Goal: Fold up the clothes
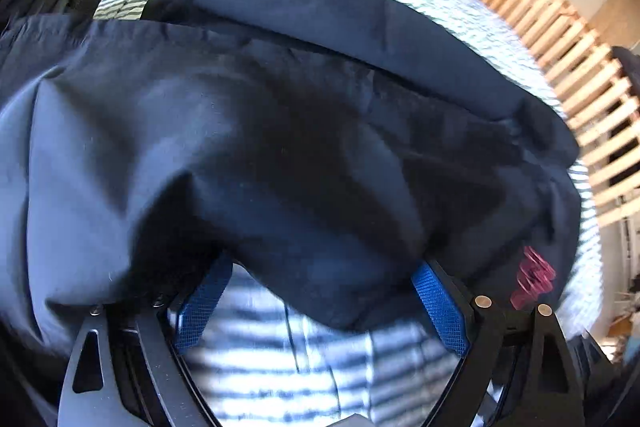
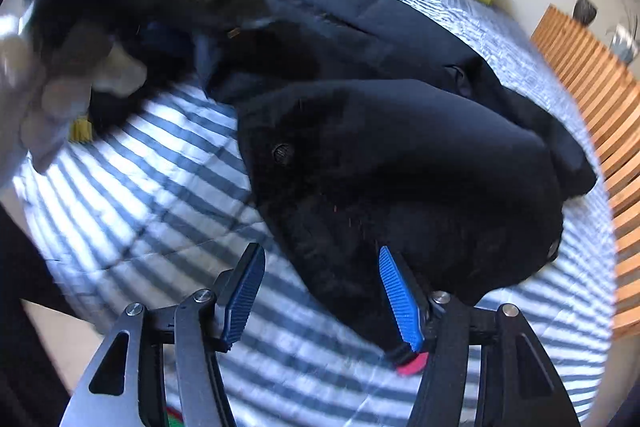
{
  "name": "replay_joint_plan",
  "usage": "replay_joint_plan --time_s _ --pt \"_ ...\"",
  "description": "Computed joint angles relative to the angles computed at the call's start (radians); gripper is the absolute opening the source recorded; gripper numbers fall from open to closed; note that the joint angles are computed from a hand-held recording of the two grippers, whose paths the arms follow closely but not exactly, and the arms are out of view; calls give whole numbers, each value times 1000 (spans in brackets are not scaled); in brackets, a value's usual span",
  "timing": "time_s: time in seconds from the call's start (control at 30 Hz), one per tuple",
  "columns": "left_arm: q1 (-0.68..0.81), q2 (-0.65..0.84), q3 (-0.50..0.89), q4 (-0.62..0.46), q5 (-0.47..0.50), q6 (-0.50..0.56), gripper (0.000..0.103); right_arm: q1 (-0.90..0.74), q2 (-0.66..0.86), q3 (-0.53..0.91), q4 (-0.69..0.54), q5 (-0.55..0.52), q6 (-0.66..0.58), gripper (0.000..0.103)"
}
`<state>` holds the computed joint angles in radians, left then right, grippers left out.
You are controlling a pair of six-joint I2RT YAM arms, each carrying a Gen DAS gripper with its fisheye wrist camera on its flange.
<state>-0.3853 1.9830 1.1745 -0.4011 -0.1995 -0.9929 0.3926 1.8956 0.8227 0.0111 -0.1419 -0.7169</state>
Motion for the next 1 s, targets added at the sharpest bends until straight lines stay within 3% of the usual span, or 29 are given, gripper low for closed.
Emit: replay_joint_plan --time_s 0.03,0.07,0.1,0.13,0.2,0.3,0.37,0.47,0.57,0.6,0.7,0.77,0.83,0.9,1.0 --pt "12 19 21 -19 4 5 66 18 20 -3 31 40 -11 54" --pt "32 20 14 -3 40 12 43 31 40 -7 65 79 -25 51" --pt "48 21 4 25 67 11 30 37 58 -10 97 120 -47 34" --pt "57 1 -20 45 74 10 25 32 70 -8 116 152 -80 15" --pt "58 -49 -48 29 42 36 15 -8 45 15 50 125 -136 7" --pt "29 -165 -76 -38 -23 72 4 -55 -96 -36 29 109 -230 3" --pt "9 -258 -80 -90 -56 104 4 -102 -209 -59 -21 72 -299 3" --pt "-58 -372 -90 -214 -169 122 9 -192 -327 0 -268 -28 -402 4" --pt "-92 -366 -72 -360 -196 126 15 -254 -259 113 -528 -98 -454 26" --pt "-111 -358 -70 -407 -219 115 20 -280 -208 169 -620 -128 -450 41" --pt "-167 -405 -108 -477 -234 56 25 -376 -105 317 -784 -278 -418 43" --pt "-214 -442 -143 -494 -245 -23 25 -439 -14 450 -874 -367 -359 43" --pt "-272 -468 -143 -482 -247 -50 25 -484 64 548 -863 -415 -223 44" --pt "-304 -410 -67 -471 -255 -18 25 -504 152 651 -783 -409 -52 44" --pt "-324 -255 88 -356 -220 99 25 -504 336 880 -748 -403 154 44"
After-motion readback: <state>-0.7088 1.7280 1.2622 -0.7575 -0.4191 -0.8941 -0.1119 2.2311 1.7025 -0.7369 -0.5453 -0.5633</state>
